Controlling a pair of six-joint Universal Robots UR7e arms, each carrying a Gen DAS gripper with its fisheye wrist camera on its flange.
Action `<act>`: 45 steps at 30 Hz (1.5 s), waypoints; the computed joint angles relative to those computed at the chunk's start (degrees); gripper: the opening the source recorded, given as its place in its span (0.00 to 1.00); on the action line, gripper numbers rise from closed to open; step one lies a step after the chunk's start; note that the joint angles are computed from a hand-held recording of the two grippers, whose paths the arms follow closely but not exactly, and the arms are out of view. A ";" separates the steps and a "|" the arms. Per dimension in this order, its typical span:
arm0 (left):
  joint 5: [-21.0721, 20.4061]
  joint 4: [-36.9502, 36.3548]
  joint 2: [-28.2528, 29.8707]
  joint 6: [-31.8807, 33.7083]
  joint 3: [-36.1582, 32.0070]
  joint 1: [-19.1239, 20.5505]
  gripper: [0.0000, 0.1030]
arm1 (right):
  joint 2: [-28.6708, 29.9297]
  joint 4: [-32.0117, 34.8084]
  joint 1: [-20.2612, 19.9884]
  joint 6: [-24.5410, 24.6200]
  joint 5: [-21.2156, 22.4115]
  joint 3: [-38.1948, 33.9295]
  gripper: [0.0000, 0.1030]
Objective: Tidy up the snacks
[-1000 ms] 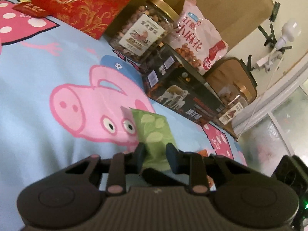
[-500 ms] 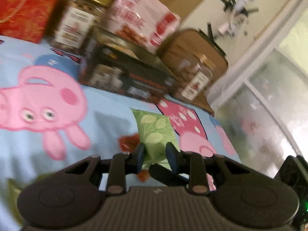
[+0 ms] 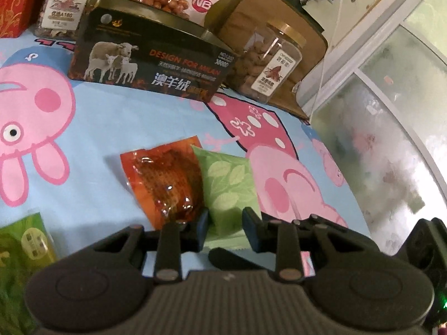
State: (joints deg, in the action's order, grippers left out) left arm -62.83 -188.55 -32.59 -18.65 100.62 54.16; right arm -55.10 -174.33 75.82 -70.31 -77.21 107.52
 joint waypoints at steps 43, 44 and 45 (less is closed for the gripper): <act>7.00 -1.87 -3.62 -11.00 2.96 0.54 0.49 | 3.35 22.39 0.20 20.33 3.29 -16.31 0.40; 7.32 -2.58 -3.30 -10.77 2.99 0.41 0.48 | 3.28 22.85 0.20 20.62 3.35 -16.11 0.33; 7.04 -3.52 -3.00 -10.66 3.01 0.52 0.47 | 3.23 24.91 0.08 20.96 3.57 -16.31 0.26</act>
State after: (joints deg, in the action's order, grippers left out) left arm -55.79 -192.07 -35.59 -29.31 103.63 54.68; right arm -51.87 -149.42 75.90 -49.35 -73.64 91.20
